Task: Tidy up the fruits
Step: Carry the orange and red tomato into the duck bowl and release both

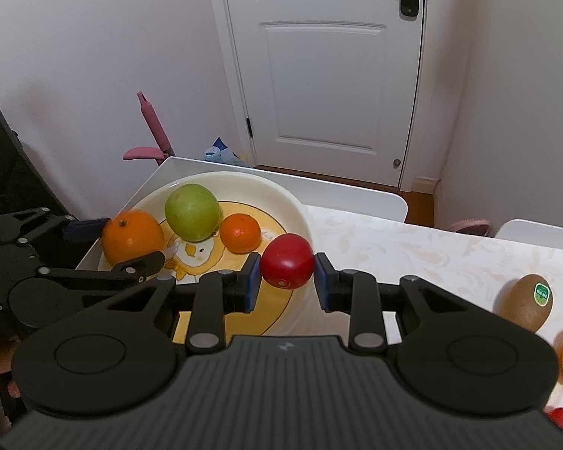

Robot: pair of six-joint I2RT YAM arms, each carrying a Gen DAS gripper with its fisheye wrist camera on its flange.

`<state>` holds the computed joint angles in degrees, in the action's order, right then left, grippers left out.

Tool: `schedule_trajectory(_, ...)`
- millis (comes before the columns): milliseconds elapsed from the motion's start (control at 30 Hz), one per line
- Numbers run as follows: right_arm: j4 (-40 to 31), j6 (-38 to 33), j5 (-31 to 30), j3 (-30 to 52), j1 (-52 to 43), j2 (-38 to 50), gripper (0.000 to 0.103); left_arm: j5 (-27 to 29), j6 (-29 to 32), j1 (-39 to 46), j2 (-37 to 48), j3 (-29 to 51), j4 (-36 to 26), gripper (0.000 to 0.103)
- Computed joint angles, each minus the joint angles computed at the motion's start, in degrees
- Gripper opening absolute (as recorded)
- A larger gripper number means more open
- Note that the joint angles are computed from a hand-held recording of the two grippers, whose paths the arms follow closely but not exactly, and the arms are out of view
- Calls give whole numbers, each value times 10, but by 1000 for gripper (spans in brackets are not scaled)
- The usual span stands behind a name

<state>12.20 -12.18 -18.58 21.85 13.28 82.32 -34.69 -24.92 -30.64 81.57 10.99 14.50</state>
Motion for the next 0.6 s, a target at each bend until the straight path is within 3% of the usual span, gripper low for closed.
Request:
schedule_trajectory(33, -3, -1, -2, 4, -2, 2, 45, -14, -4, -8, -10, -2, -4, 89)
schedule_trajectory(100, -10, -3, -7, 10, -6, 0, 45, -37, -11, -24, -42, -8, -21, 101)
schedule_trajectory(433, -53, -48, -18, 51, -12, 16, 45, -59, -121, -82, -146, 1, -188, 101)
schedule_trajectory(600, -28, -98, -13, 65, 7, 70, 45, -56, -165, -99, -183, 2, -245, 101)
